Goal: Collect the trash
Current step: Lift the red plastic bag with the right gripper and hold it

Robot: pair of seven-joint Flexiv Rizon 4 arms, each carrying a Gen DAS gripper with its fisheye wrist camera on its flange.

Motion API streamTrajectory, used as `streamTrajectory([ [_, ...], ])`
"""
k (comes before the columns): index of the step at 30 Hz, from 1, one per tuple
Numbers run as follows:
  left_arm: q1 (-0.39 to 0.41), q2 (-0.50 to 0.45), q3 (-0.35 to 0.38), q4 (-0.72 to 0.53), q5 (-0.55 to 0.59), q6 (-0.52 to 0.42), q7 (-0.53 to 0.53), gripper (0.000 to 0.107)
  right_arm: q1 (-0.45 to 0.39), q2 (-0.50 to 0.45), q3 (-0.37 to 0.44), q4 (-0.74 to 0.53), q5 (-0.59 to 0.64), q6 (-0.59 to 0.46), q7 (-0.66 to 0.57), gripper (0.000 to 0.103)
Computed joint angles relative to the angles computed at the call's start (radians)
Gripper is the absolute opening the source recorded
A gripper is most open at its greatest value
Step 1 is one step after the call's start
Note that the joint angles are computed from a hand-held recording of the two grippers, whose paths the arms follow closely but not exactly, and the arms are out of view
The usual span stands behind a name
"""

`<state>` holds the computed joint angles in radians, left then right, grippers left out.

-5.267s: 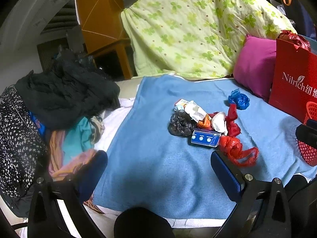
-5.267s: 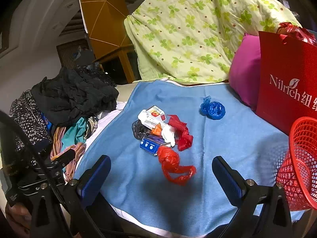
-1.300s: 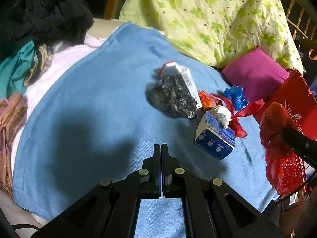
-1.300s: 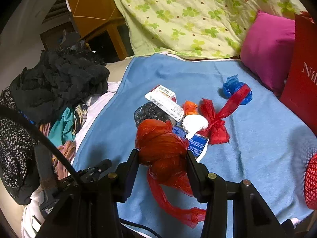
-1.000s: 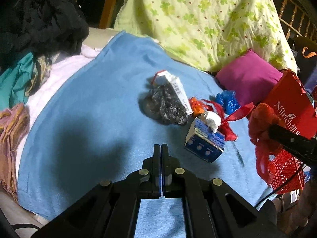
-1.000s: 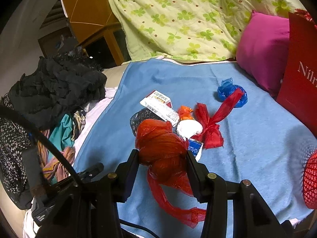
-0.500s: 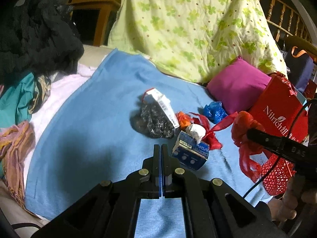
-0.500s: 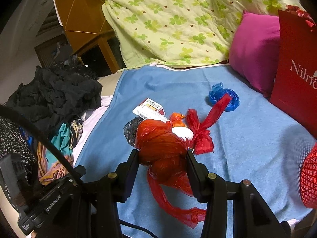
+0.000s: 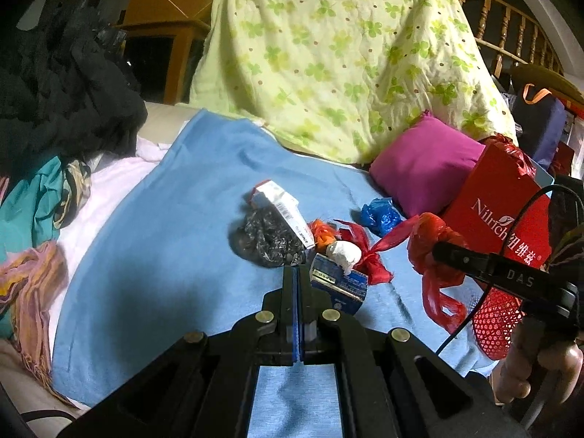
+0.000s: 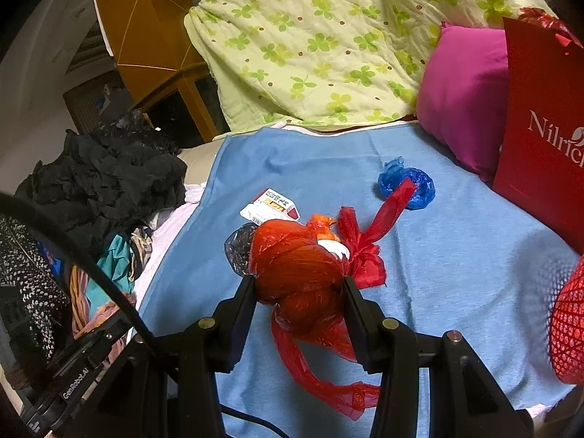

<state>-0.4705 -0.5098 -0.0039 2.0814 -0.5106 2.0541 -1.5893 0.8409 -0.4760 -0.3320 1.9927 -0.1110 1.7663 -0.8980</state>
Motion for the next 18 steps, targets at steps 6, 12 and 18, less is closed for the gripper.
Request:
streamTrajectory([
  [6, -0.017, 0.001, 0.007, -0.004, -0.010, 0.002, 0.014, 0.000, 0.005, 0.002, -0.005, 0.002, 0.007, 0.006, 0.001, 0.049],
  [12, -0.046, 0.003, 0.021, -0.011, -0.037, -0.002, 0.041, 0.000, -0.015, 0.006, 0.015, 0.007, 0.020, 0.025, -0.012, 0.049],
  [18, -0.017, 0.007, -0.015, -0.017, 0.000, -0.008, 0.028, 0.000, -0.052, 0.017, 0.051, 0.020, 0.051, 0.053, -0.038, 0.049],
])
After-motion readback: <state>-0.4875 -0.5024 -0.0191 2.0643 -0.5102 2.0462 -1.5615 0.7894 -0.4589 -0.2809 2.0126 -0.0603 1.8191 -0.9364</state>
